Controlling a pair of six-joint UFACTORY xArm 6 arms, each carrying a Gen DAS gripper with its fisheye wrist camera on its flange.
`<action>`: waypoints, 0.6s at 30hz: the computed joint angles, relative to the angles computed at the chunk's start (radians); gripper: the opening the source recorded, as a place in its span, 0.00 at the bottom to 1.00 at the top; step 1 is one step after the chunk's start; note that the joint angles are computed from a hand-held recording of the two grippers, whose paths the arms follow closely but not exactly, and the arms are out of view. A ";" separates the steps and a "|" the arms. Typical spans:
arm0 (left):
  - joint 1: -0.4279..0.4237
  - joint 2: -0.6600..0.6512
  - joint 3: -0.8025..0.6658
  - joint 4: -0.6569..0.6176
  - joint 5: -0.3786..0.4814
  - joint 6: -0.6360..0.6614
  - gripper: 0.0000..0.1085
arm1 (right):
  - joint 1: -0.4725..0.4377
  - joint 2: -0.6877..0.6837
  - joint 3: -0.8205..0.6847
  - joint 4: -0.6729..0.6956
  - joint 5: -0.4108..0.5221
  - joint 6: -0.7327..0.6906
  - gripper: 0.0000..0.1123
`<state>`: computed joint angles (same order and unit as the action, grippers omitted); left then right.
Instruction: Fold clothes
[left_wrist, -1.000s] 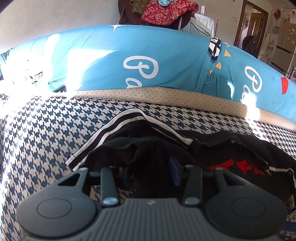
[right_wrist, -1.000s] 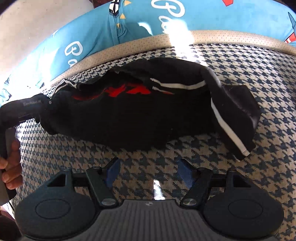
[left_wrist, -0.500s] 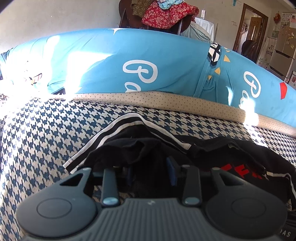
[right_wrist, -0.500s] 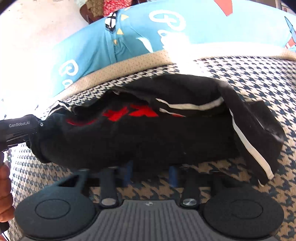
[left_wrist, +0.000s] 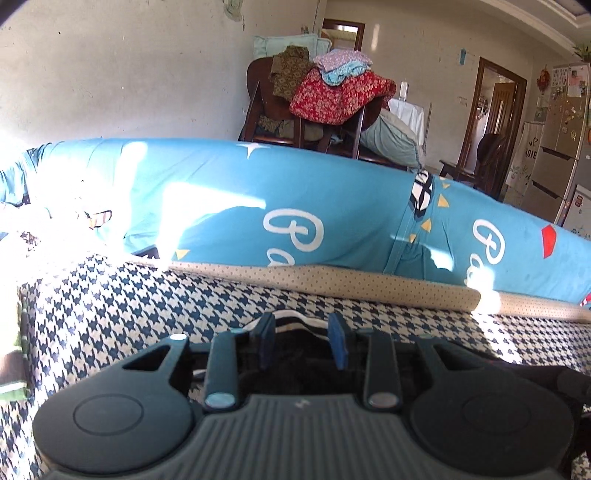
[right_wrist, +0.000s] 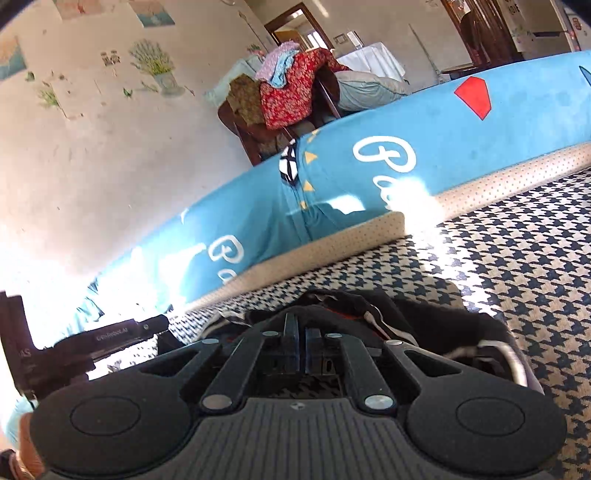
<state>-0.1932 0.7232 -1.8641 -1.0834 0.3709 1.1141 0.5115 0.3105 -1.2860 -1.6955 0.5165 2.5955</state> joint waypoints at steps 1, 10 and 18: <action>0.005 -0.003 -0.003 0.003 0.014 -0.004 0.28 | -0.007 0.004 0.003 -0.024 -0.001 0.042 0.05; 0.057 0.027 -0.052 0.212 0.311 -0.135 0.33 | -0.037 0.051 -0.016 0.365 0.059 -0.177 0.04; 0.077 -0.005 0.007 0.216 0.403 -0.046 0.53 | -0.035 0.061 -0.024 0.424 0.090 -0.247 0.05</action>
<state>-0.1165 0.7185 -1.8571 -0.8670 0.7742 1.0681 0.4766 0.3713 -1.3103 -1.2711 0.6060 2.3485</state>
